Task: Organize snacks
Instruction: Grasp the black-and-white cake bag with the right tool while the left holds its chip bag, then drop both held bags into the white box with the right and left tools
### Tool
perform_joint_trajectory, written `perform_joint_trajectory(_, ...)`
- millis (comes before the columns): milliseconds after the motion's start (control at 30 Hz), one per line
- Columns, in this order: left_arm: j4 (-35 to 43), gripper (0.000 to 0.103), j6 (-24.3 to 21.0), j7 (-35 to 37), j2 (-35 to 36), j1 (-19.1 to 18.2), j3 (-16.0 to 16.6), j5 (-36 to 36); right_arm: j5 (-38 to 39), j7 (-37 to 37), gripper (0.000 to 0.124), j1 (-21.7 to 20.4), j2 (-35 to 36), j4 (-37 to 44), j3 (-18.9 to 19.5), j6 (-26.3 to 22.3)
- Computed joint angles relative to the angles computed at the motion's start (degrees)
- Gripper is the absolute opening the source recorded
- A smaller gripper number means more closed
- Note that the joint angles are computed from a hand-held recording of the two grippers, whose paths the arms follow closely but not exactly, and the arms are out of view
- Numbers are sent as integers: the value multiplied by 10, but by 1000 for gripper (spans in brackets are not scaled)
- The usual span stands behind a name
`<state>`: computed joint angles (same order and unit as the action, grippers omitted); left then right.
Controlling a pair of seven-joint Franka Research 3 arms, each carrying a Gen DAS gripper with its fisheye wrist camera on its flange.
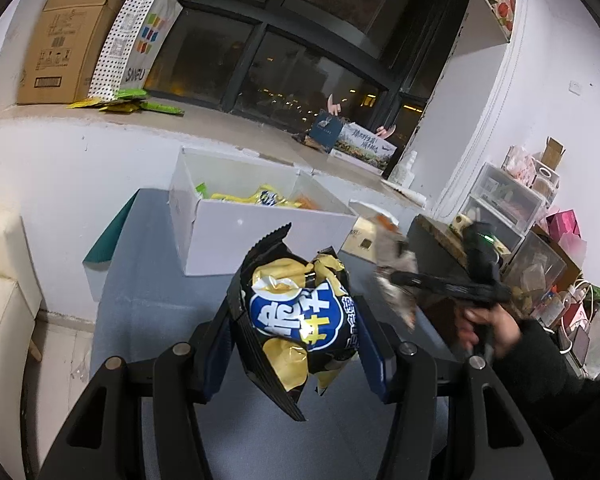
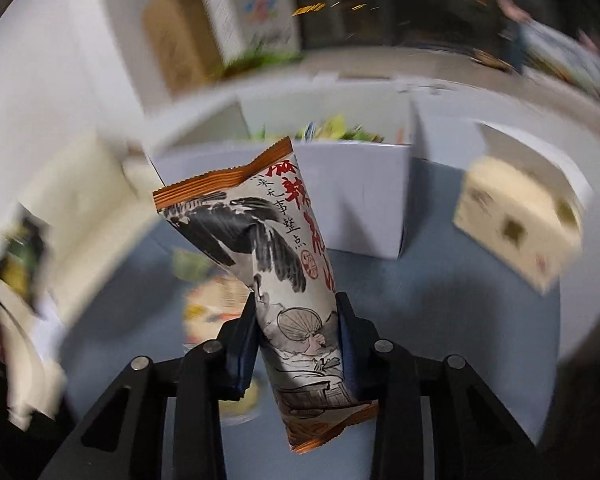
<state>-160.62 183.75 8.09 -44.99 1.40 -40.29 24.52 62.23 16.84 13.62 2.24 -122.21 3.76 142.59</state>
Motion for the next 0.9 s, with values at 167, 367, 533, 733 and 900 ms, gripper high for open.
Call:
perform_joint_trajectory(167, 33, 60, 16, 18, 24, 46, -23, 13, 130, -11, 38, -15, -108, -99, -35, -69)
perform_joint_trajectory(367, 87, 60, 52, 68, 60, 121, -49, 15, 186, 0, 38, -2, -162, -129, -50, -60)
perform_joint_trajectory(533, 149, 60, 62, 121, 99, 199, -73, 9, 205, 23, 38, 15, -140, -71, -41, -39)
perform_joint_trajectory(733, 234, 60, 62, 172, 186, 329, -137, -9, 166, 76, 38, 34, -34, 67, -10, 21)
perform_joint_trajectory(900, 322, 60, 17, 182, 261, 502, -276, 20, 26, 204, 38, 45, 87, 212, 17, 91)
